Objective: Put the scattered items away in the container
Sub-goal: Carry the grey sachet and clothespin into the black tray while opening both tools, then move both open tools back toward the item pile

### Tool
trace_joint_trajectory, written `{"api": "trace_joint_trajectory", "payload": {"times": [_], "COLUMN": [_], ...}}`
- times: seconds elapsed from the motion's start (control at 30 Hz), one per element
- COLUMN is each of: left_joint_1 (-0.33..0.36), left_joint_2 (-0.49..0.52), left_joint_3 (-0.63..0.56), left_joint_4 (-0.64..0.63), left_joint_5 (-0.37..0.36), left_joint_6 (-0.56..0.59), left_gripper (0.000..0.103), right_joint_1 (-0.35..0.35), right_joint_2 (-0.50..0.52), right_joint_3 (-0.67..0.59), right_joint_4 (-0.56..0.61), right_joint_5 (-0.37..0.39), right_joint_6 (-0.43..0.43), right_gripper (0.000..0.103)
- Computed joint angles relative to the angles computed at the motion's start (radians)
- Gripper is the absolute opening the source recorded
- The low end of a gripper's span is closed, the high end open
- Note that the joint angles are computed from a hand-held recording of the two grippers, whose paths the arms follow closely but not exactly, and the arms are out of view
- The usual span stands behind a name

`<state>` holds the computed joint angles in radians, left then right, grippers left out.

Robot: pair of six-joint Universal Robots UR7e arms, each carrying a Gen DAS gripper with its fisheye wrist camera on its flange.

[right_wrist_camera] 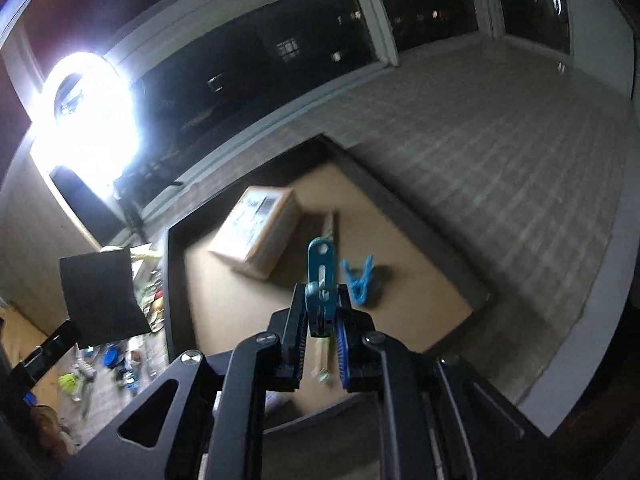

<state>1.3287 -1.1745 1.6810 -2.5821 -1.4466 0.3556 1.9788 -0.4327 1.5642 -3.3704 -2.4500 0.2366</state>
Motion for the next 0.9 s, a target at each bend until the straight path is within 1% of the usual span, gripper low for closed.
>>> {"api": "trace_joint_trajectory", "payload": {"times": [0.03,0.07,0.1,0.13,0.17,0.27,0.3,0.33,0.4,0.43,0.5,0.57,0.63,0.7,0.73,0.8,0.9], "left_joint_1": [-0.009,-0.013,-0.017,-0.022,-0.023,-0.011,-0.003,0.007,0.034,0.045,0.078,0.108,0.149,0.195,0.216,0.272,0.340], "left_joint_2": [0.008,0.010,0.007,0.001,-0.004,-0.021,-0.025,-0.027,-0.037,-0.041,-0.061,-0.079,-0.093,-0.098,-0.097,-0.093,-0.077], "left_joint_3": [-0.006,-0.006,0.003,0.011,0.016,0.011,0.003,-0.008,-0.031,-0.040,-0.054,-0.067,-0.094,-0.117,-0.130,-0.166,-0.221], "left_joint_4": [0.007,0.002,-0.014,-0.030,-0.039,-0.036,-0.031,-0.024,-0.023,-0.024,-0.035,-0.041,-0.031,-0.048,-0.050,-0.023,0.023], "left_joint_5": [0.023,0.031,0.040,0.055,0.069,0.107,0.115,0.121,0.143,0.155,0.185,0.208,0.235,0.282,0.300,0.312,0.314], "left_joint_6": [-0.005,-0.004,0.007,0.019,0.031,0.050,0.047,0.041,0.031,0.032,0.046,0.054,0.047,0.031,0.014,-0.042,-0.125], "left_gripper": [0.013,0.017,0.017,0.017,0.017,0.017,0.017,0.017,0.017,0.017,0.017,0.017,0.019,0.019,0.020,0.024,0.024], "right_joint_1": [0.003,0.006,0.011,0.018,0.022,0.031,0.035,0.038,0.044,0.049,0.063,0.076,0.089,0.097,0.102,0.110,0.125], "right_joint_2": [0.007,0.016,0.032,0.050,0.060,0.096,0.114,0.132,0.159,0.170,0.209,0.258,0.323,0.382,0.417,0.483,0.615], "right_joint_3": [-0.021,-0.039,-0.060,-0.084,-0.100,-0.157,-0.182,-0.207,-0.253,-0.280,-0.370,-0.459,-0.570,-0.668,-0.725,-0.836,-1.066], "right_joint_4": [0.033,0.037,0.017,-0.006,-0.016,-0.040,-0.068,-0.087,-0.075,-0.036,0.095,0.173,0.260,0.342,0.388,0.474,0.631], "right_joint_5": [-0.030,-0.047,-0.063,-0.073,-0.074,-0.041,-0.013,0.022,0.093,0.115,0.137,0.137,0.155,0.178,0.190,0.206,0.223], "right_joint_6": [-0.005,-0.025,-0.064,-0.105,-0.130,-0.209,-0.252,-0.289,-0.340,-0.353,-0.368,-0.380,-0.390,-0.379,-0.371,-0.357,-0.341], "right_gripper": [0.052,0.060,0.065,0.065,0.065,0.066,0.066,0.070,0.078,0.079,0.079,0.079,0.079,0.079,0.079,0.079,0.079]}}
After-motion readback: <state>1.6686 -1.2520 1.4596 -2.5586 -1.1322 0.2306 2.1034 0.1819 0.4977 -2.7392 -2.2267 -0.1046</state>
